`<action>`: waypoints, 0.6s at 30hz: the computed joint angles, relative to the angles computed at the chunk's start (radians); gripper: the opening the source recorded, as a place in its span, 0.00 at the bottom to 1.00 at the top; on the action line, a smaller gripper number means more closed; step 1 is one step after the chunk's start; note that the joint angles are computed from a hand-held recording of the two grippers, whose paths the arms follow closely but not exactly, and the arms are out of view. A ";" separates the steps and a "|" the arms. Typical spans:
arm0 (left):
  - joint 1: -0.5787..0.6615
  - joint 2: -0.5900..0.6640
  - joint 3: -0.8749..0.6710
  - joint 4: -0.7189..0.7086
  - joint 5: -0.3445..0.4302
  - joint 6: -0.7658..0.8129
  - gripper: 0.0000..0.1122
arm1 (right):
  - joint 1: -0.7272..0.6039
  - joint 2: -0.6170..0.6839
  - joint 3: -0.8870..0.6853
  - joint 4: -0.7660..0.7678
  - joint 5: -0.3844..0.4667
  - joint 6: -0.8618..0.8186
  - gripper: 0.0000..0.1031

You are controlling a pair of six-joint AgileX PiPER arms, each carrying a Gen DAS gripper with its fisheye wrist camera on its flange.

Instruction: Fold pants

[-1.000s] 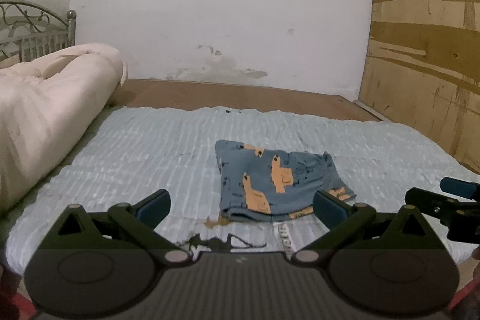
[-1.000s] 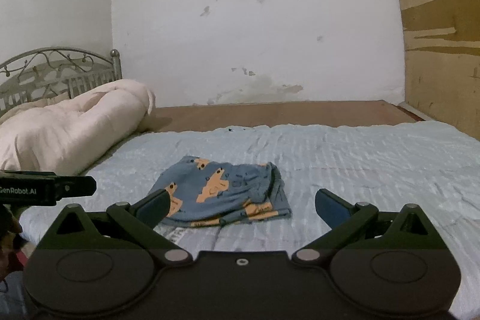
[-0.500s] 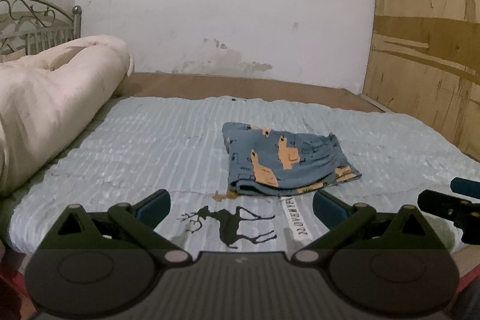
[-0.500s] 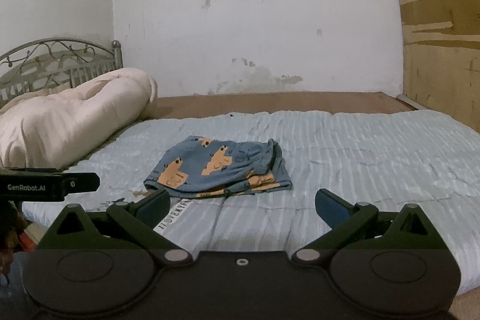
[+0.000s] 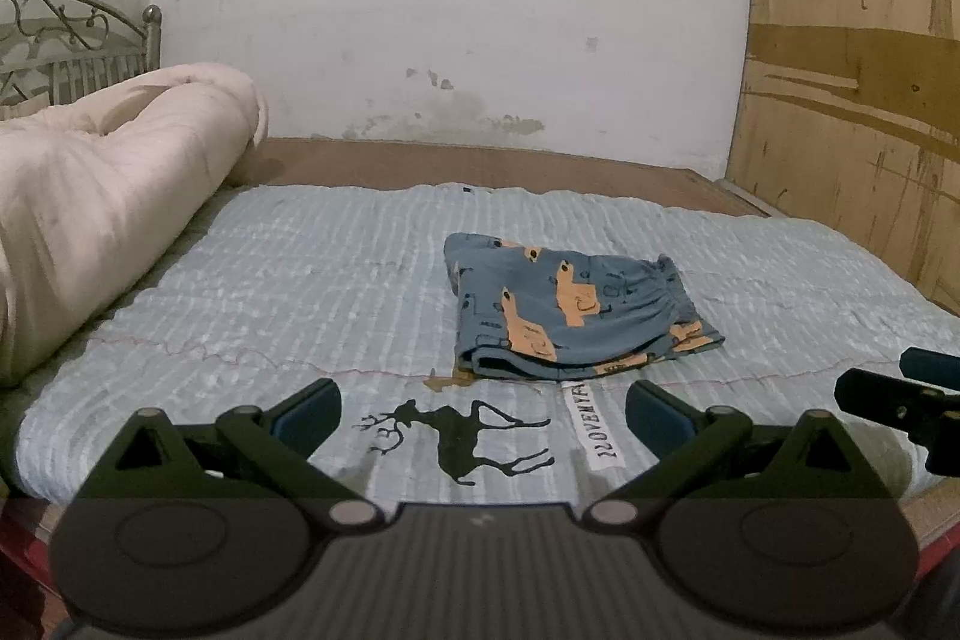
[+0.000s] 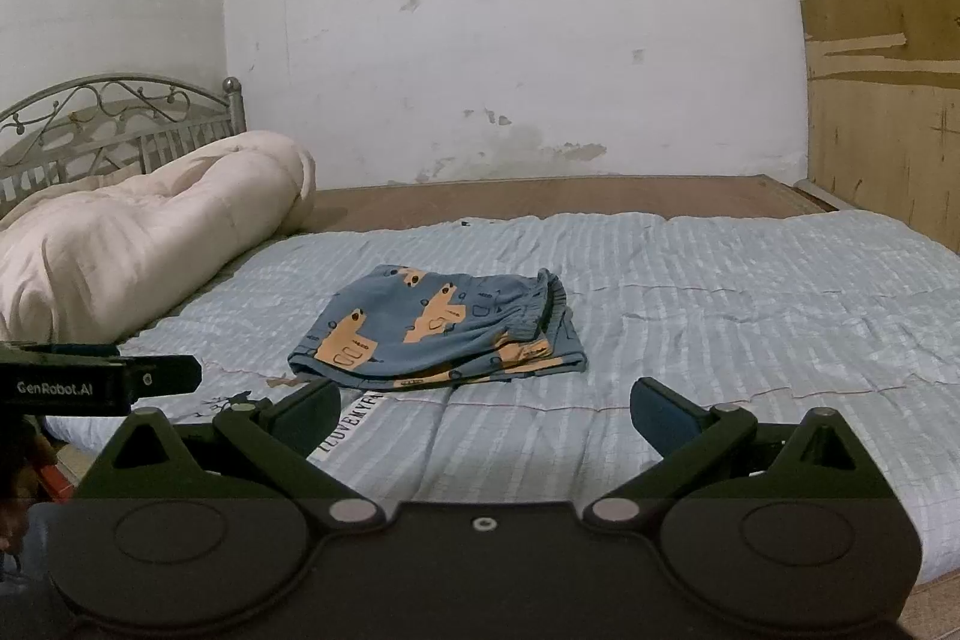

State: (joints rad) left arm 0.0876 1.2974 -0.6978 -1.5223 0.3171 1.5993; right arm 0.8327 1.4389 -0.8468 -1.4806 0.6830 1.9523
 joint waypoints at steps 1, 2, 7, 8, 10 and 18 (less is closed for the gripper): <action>0.001 0.001 0.000 -0.001 0.001 0.000 0.91 | 0.000 0.000 0.000 0.001 0.000 0.001 0.99; -0.001 0.003 -0.001 0.001 0.000 -0.002 0.91 | 0.001 0.000 0.000 0.001 0.001 0.001 0.99; 0.000 0.003 -0.001 0.003 0.001 -0.004 0.91 | 0.000 0.000 0.000 0.004 0.000 0.000 0.99; 0.000 0.003 -0.001 0.003 0.001 -0.004 0.91 | -0.001 -0.002 0.002 0.003 -0.002 -0.001 0.99; 0.000 0.003 0.001 -0.004 0.002 0.005 0.91 | 0.000 -0.001 0.001 0.003 -0.001 -0.001 0.99; -0.003 0.004 -0.001 0.004 -0.001 -0.004 0.91 | -0.004 0.002 0.001 0.002 -0.004 0.003 0.99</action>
